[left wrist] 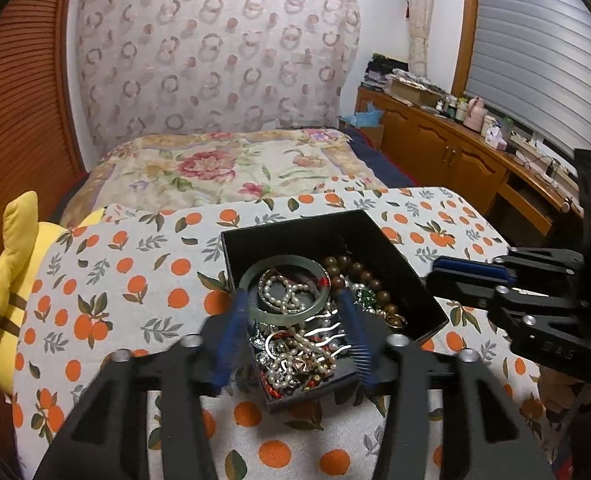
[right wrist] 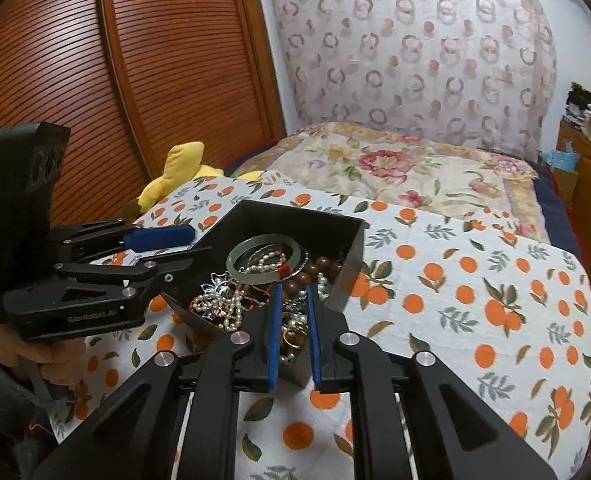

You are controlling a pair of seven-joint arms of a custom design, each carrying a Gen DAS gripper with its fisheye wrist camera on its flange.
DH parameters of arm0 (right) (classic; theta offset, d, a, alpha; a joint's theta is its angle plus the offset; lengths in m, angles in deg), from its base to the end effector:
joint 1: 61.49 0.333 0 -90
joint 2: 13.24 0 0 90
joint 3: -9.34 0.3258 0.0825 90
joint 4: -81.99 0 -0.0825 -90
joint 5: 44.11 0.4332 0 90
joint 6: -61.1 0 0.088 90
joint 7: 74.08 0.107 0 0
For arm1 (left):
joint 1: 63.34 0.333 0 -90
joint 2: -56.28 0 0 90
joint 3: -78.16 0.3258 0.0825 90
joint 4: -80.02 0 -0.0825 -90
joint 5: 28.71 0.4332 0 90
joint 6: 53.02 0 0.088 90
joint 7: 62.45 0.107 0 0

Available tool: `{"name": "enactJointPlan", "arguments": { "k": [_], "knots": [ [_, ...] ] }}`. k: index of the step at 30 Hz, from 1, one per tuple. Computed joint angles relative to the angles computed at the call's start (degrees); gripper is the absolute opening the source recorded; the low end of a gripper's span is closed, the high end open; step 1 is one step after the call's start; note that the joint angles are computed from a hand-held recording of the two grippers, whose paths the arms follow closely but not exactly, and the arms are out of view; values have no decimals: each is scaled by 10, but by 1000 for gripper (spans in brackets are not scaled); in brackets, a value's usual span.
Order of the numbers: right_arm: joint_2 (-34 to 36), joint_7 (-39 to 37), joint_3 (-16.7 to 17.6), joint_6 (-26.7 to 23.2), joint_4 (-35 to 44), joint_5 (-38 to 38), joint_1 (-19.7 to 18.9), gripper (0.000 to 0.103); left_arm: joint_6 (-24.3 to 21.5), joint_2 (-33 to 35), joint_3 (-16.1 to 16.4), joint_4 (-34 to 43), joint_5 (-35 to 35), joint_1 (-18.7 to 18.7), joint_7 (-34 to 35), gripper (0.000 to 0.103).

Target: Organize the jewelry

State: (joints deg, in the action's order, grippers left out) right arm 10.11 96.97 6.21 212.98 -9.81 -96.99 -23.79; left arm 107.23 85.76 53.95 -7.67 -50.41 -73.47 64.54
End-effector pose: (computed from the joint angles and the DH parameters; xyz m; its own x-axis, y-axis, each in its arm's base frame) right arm 0.6117 0.4550 0.4470 -0.0337 -0.9883 -0.1490 -0.6264 0.1371 -0.7674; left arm 0.6931 -0.3747 0.4549 -0.7402 -0.6686 0.0711 -0.4722 0.4417 -0.7629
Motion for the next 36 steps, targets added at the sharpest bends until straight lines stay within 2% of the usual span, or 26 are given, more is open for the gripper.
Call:
{"name": "enactJointPlan", "arguments": {
  "k": [1,4,7,10,12,14,17,22,25,28,31,36],
  "knots": [
    [-6,18,-6,-9,-6,-15,9,29,7,-4,3,-5,2,-2,-3,62],
    [-21,61,-8,-27,-20,-48,19,42,28,-20,-2,-30,-3,5,-1,75],
    [-38,103,1,-45,-38,-83,21,43,50,-38,-3,-57,-7,9,-4,89],
    [-52,132,15,-70,-50,-110,21,45,68,-57,-9,-82,-12,17,-2,91],
    [-57,148,25,-89,-52,-125,21,50,80,-70,-13,-100,-17,23,2,95],
    [-64,169,35,-117,-56,-144,25,63,100,-88,-22,-125,-29,33,11,95],
    [-73,197,51,-167,-59,-165,33,76,121,-117,-22,-160,-38,37,7,95],
    [-77,228,72,-247,-56,-188,47,93,147,-156,-27,-207,-65,48,19,95],
    [-79,242,82,-287,-54,-198,55,101,168,-175,-15,-232,-64,42,10,95],
    [-76,247,88,-317,-48,-199,60,101,172,-184,-35,-244,-98,63,33,95],
    [-73,247,90,-336,-43,-199,63,101,177,-190,-38,-251,-123,66,51,95],
    [-73,253,92,-338,-45,-197,63,101,176,-193,-46,-252,-176,73,91,95]
  ]
}}
